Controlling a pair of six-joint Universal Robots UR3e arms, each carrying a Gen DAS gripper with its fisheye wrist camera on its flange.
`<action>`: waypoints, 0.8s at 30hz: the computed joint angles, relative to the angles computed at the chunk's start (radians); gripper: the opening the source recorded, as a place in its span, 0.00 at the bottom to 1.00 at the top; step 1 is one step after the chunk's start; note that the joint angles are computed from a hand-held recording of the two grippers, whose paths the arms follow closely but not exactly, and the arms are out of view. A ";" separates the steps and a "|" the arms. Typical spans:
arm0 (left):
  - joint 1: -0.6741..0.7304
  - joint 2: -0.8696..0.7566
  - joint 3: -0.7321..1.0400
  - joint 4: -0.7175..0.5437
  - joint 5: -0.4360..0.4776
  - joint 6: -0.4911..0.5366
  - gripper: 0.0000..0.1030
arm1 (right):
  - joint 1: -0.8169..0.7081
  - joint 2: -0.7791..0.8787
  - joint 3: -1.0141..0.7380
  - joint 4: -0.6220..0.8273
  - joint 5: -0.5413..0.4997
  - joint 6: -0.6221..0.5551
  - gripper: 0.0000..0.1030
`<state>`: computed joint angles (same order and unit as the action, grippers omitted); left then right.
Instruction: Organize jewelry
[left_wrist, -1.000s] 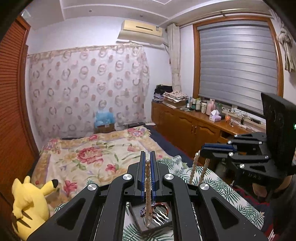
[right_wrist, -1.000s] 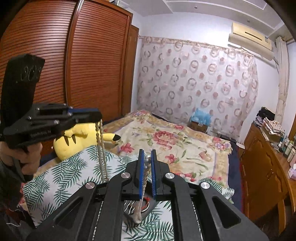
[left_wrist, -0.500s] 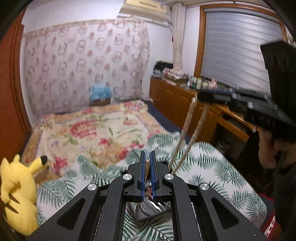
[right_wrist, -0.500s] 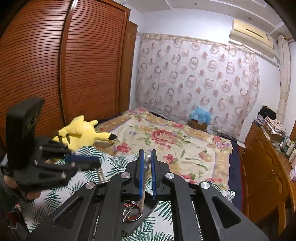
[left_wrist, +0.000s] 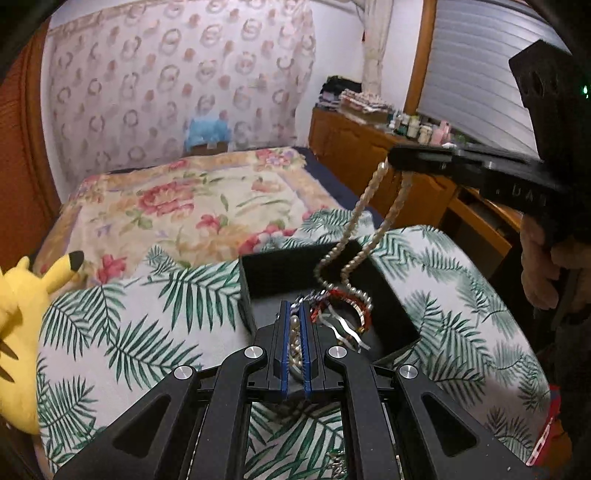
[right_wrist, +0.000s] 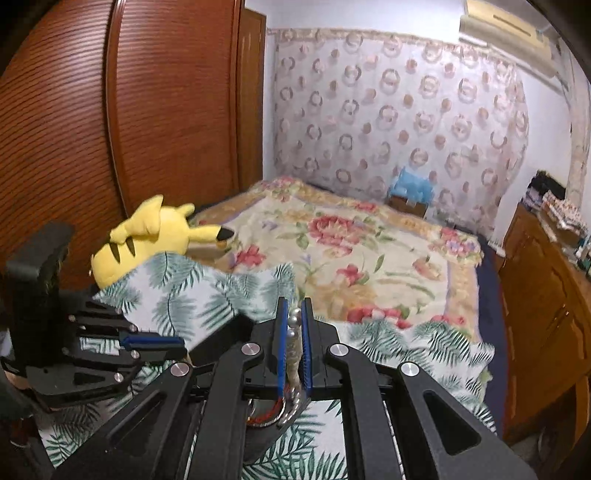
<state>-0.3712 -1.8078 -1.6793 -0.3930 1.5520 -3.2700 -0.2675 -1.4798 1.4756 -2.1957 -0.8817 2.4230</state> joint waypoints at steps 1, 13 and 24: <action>-0.005 -0.004 0.002 -0.001 0.011 0.000 0.04 | 0.009 0.004 0.025 -0.015 -0.015 0.002 0.08; -0.032 0.054 -0.114 0.040 0.078 -0.048 0.61 | 0.025 0.011 0.160 -0.086 -0.062 -0.012 0.08; -0.027 0.122 -0.213 0.059 0.137 -0.085 0.89 | 0.020 -0.020 0.203 -0.124 -0.056 -0.001 0.19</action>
<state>-0.3986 -1.6856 -1.8922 -0.3341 1.6889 -3.3547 -0.2471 -1.4995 1.6790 -2.3198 -0.9377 2.4220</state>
